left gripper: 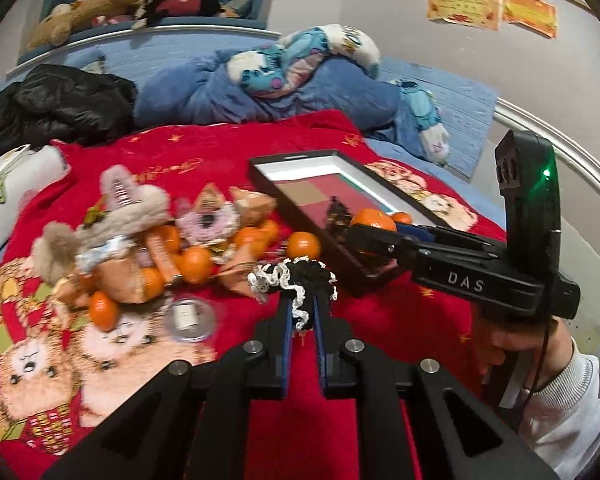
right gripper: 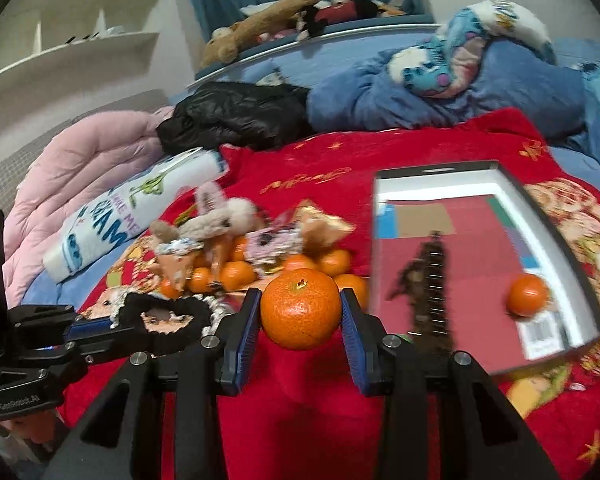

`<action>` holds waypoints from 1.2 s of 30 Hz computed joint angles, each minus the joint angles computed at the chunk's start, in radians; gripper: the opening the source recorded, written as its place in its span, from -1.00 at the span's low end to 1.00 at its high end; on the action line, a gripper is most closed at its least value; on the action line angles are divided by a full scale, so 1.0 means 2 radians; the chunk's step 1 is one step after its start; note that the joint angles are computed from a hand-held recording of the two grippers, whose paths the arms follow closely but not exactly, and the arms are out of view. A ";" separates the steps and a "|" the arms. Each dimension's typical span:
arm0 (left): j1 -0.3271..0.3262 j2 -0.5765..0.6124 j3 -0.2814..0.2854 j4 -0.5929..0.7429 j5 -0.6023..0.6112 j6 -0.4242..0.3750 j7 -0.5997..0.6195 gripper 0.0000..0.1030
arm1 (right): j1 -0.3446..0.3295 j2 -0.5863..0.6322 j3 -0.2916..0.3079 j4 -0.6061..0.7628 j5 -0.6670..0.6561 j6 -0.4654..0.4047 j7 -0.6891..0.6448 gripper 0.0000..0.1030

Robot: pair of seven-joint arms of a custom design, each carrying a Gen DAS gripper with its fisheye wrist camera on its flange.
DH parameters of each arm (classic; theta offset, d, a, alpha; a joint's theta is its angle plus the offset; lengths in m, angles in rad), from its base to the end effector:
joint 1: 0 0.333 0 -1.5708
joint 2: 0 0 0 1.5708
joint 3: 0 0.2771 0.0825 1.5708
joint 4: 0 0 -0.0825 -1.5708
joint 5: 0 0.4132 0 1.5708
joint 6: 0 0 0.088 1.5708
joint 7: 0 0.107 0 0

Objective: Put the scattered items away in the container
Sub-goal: 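Carry the scrunchie and the mandarin over the open box with both tools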

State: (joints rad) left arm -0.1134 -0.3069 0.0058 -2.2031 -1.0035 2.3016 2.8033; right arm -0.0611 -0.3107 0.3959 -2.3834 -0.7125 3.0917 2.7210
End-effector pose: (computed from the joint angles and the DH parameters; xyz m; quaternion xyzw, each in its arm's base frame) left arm 0.5340 -0.0753 0.5137 -0.3396 0.8249 -0.4449 0.0798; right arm 0.4782 0.2325 0.4775 -0.5945 0.6397 -0.2518 0.4170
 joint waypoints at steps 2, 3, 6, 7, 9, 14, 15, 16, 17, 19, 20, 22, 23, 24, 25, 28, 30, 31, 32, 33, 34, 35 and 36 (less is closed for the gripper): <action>-0.005 -0.006 -0.005 -0.005 0.000 -0.004 -0.001 -0.80 | -0.001 -0.023 -0.007 -0.022 0.006 0.003 0.005 -0.27; -0.008 -0.008 -0.007 -0.007 0.000 -0.004 -0.002 -0.80 | -0.003 -0.034 -0.010 -0.034 0.012 0.005 0.005 -0.27; -0.019 -0.015 -0.012 -0.015 0.000 -0.007 -0.003 -0.80 | -0.020 -0.073 -0.002 -0.065 0.027 -0.005 0.002 -0.27; -0.022 -0.016 -0.012 -0.016 -0.001 -0.007 -0.003 -0.80 | -0.021 -0.081 -0.003 -0.073 0.034 -0.004 -0.001 -0.27; -0.030 -0.018 -0.016 -0.019 -0.002 -0.006 -0.004 -0.80 | -0.024 -0.097 -0.007 -0.089 0.050 0.000 -0.009 -0.27; -0.045 -0.016 -0.021 -0.020 -0.007 -0.003 -0.005 -0.80 | -0.030 -0.124 -0.007 -0.117 0.084 0.001 -0.031 -0.27; -0.047 -0.015 -0.023 -0.020 -0.006 -0.001 -0.007 -0.80 | -0.032 -0.128 -0.007 -0.121 0.090 0.001 -0.036 -0.27; -0.049 -0.014 -0.025 -0.020 -0.006 0.001 -0.009 -0.80 | -0.034 -0.130 -0.004 -0.123 0.096 0.001 -0.041 -0.27; -0.052 -0.014 -0.025 -0.019 -0.007 0.000 -0.008 -0.80 | -0.035 -0.132 -0.003 -0.125 0.102 -0.001 -0.046 -0.27; -0.056 -0.014 -0.026 -0.019 -0.008 0.001 -0.005 -0.80 | -0.040 -0.139 0.001 -0.131 0.115 0.000 -0.053 -0.27; -0.058 -0.015 -0.028 -0.019 -0.009 0.004 -0.004 -0.80 | -0.040 -0.141 0.000 -0.134 0.122 0.003 -0.058 -0.27; -0.061 -0.011 -0.028 -0.017 -0.012 0.006 -0.002 -0.80 | -0.038 -0.144 -0.003 -0.138 0.136 0.007 -0.069 -0.26; -0.062 -0.009 -0.029 -0.016 -0.012 0.007 -0.003 -0.80 | -0.038 -0.144 -0.003 -0.140 0.143 0.007 -0.075 -0.27; -0.063 -0.006 -0.029 -0.013 -0.011 0.005 -0.006 -0.80 | -0.038 -0.145 -0.002 -0.140 0.148 0.007 -0.080 -0.27; -0.062 -0.001 -0.028 -0.006 -0.010 -0.003 -0.013 -0.80 | -0.040 -0.148 0.001 -0.142 0.152 0.007 -0.084 -0.27; -0.060 0.010 -0.032 0.011 -0.018 -0.002 -0.020 -0.80 | -0.050 -0.151 0.010 -0.141 0.164 0.010 -0.092 -0.26; -0.061 0.015 -0.037 0.020 -0.018 0.011 -0.017 -0.80 | -0.048 -0.149 0.005 -0.141 0.175 0.019 -0.097 -0.26; -0.062 0.020 -0.038 0.028 -0.020 0.015 -0.017 -0.80 | -0.048 -0.147 0.002 -0.141 0.183 0.028 -0.098 -0.26; -0.062 0.024 -0.040 0.035 -0.022 0.022 -0.016 -0.80 | -0.052 -0.143 0.004 -0.139 0.190 0.032 -0.100 -0.26; -0.062 0.028 -0.043 0.040 -0.023 0.030 -0.015 -0.80 | -0.059 -0.140 0.010 -0.133 0.195 0.027 -0.102 -0.26; -0.063 0.034 -0.046 0.048 -0.024 0.043 -0.016 -0.80 | -0.066 -0.138 0.016 -0.128 0.198 0.022 -0.103 -0.26; -0.064 0.043 -0.050 0.060 -0.022 0.053 -0.019 -0.80 | -0.073 -0.131 0.020 -0.120 0.199 0.021 -0.104 -0.26; -0.064 0.050 -0.051 0.069 -0.021 0.056 -0.020 -0.80 | -0.078 -0.125 0.023 -0.114 0.200 0.022 -0.105 -0.26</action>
